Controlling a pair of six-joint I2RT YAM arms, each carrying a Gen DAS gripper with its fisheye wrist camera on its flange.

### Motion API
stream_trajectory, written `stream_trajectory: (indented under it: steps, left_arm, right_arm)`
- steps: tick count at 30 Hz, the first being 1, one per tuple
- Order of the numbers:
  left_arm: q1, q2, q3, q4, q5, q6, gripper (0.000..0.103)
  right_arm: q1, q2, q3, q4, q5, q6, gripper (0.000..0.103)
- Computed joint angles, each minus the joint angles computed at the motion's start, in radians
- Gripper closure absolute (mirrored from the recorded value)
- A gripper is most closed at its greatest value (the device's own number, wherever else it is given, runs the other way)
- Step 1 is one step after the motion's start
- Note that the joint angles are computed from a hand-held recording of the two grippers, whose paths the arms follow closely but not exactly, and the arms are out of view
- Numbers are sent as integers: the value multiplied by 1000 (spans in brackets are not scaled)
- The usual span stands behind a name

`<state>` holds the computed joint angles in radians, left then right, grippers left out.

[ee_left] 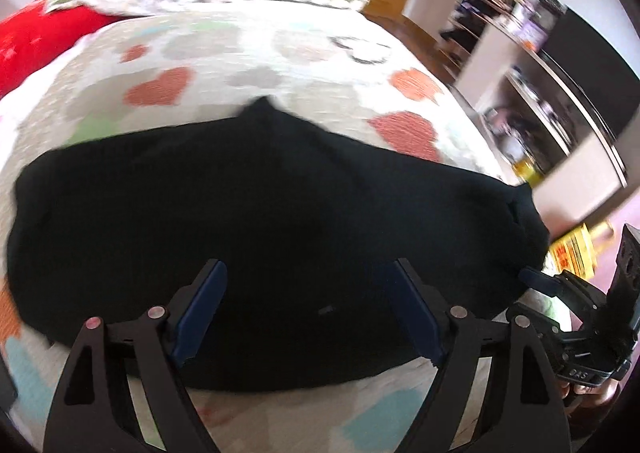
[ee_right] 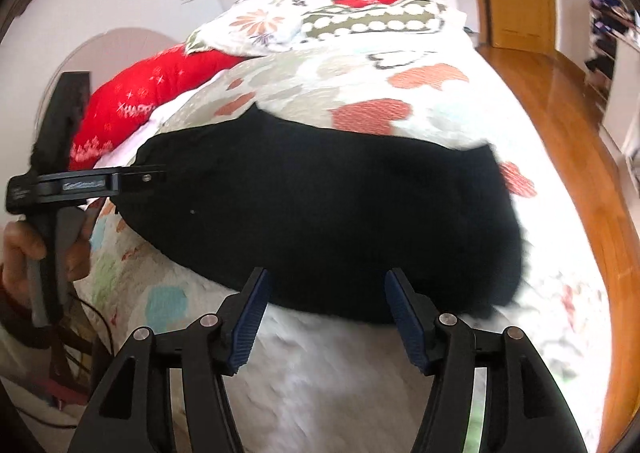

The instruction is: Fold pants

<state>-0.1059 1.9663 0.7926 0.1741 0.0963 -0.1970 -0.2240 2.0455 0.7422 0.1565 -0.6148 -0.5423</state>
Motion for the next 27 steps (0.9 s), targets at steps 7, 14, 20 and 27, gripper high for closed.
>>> stream_trajectory:
  steps: [7,14,20,27]
  left_arm:
    - [-130,130,230,-107,12,80,19]
    - [-211,341,568,-296,17,189,18]
    - [-267,503,825,-408,-58,193,18]
    - [-249,487,776,-340,-22,131,14]
  right_arm:
    - [-93,12,32,-92,-8,-43,35]
    - [-140,127,93,-19,-72,74,31]
    - [-142,215,93,213,-161,287,28]
    - [-164,261,180,170,-249,409,80]
